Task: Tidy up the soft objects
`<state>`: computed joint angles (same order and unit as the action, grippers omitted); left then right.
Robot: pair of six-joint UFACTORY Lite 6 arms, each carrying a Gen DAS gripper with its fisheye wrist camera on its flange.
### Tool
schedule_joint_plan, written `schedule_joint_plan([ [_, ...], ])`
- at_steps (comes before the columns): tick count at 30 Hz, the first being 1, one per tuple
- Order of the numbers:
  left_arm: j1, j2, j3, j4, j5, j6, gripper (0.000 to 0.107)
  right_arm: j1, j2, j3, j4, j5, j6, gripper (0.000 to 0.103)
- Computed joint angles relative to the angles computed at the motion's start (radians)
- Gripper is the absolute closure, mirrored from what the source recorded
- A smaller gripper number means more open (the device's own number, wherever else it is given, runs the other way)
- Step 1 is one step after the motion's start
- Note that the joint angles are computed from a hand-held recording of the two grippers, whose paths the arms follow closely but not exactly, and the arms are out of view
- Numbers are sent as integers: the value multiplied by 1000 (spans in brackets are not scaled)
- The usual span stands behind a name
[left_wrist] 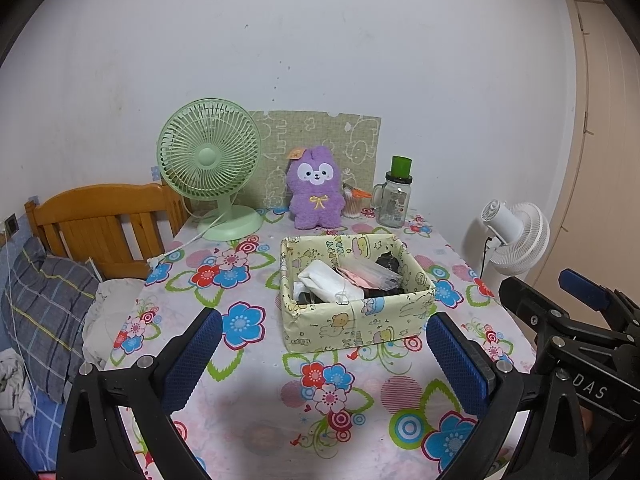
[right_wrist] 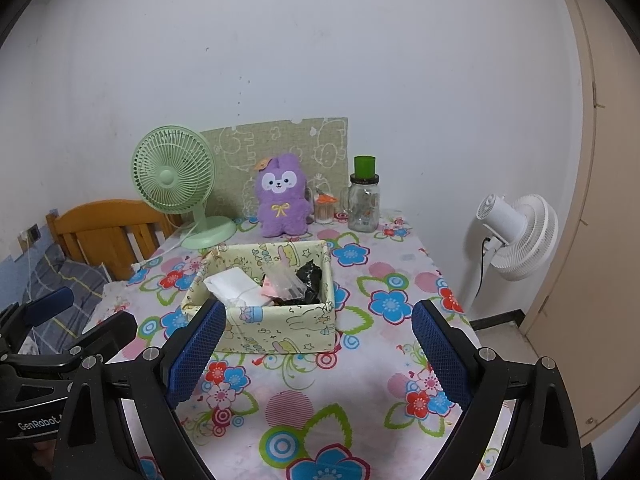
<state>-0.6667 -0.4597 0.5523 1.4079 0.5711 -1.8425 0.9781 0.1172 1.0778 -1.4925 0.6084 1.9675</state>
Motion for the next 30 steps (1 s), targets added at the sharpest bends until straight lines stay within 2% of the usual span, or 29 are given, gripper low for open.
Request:
schedule_joint_plan([
  [30,-5,13,9,6,11,-7,4,-2,-8,0,11,-6,-5,7],
])
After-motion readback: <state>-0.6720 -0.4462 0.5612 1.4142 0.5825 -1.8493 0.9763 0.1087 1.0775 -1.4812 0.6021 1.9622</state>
